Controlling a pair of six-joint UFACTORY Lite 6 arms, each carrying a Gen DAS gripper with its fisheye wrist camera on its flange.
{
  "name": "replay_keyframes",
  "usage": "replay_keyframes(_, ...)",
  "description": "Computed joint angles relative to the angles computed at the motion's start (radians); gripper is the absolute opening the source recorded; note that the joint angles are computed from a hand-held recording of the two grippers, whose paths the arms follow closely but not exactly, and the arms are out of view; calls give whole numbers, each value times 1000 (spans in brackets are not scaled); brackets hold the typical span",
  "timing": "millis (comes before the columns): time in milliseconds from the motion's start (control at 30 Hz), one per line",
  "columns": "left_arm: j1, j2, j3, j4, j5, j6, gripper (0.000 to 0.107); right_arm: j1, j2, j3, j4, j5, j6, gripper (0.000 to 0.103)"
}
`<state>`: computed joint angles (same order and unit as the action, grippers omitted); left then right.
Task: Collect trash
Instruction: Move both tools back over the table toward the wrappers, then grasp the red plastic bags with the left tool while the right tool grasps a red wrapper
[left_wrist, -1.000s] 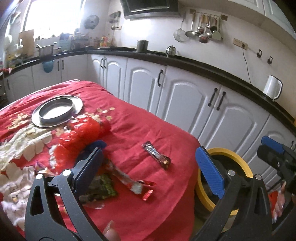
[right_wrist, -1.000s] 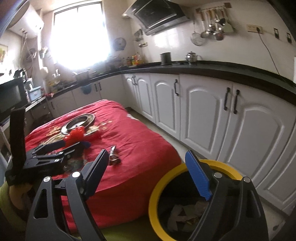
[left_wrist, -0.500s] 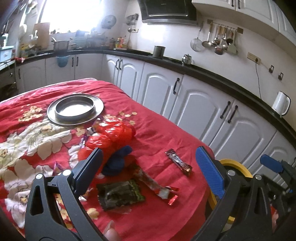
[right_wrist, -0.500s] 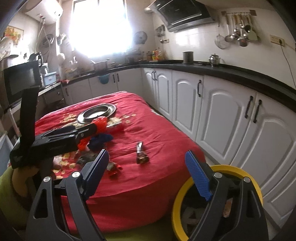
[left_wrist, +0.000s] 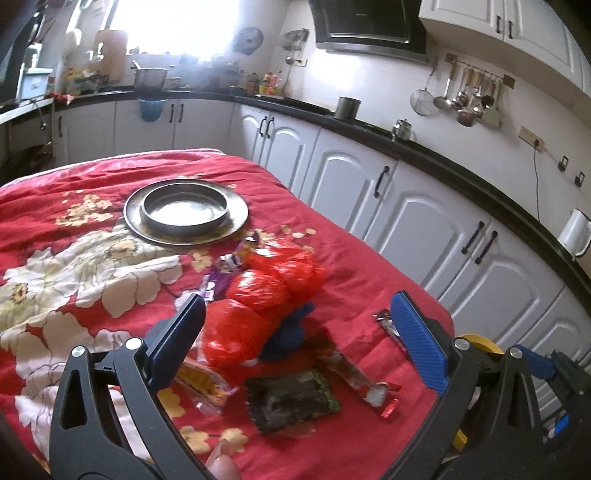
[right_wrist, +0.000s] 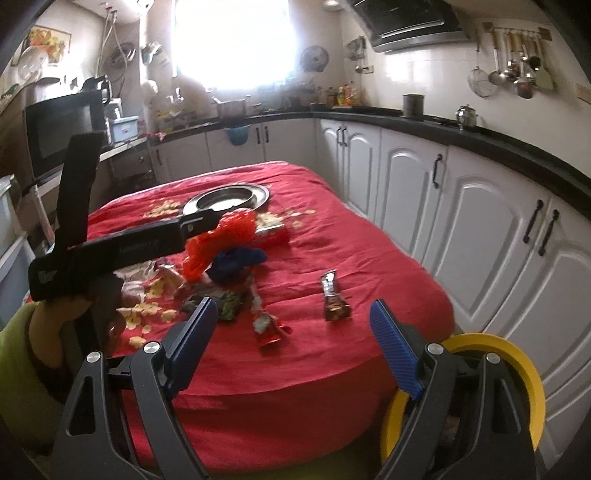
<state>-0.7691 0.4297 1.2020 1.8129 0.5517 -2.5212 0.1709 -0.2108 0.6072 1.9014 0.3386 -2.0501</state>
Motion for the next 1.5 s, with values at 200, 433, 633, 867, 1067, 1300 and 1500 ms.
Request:
replay_keyframes(200, 66, -13, -58, 75, -32, -82, 92, 67, 175, 118, -8, -14, 8, 75)
replay_keyframes(433, 131, -5, -85, 175, -82, -186, 92, 116, 430, 309, -65, -33, 55, 60)
replay_keyframes(633, 151, 47, -41, 233, -138, -210, 83, 125, 599, 450, -201, -45, 193, 50)
replay_keyframes(867, 170, 111, 32, 228, -187, -168, 73, 113, 697, 512, -347, -7, 331, 32)
replay_keyframes(1067, 183, 137, 54, 262, -219, -196, 54, 117, 686, 490, -304, -3, 264, 24)
replay_keyframes(1300, 174, 131, 44, 298, -222, -220, 28, 116, 678, 473, -282, 9, 245, 19)
replay_keyframes(1500, 175, 78, -15, 432, -217, -356, 20, 116, 657, 450, -273, 17, 237, 16)
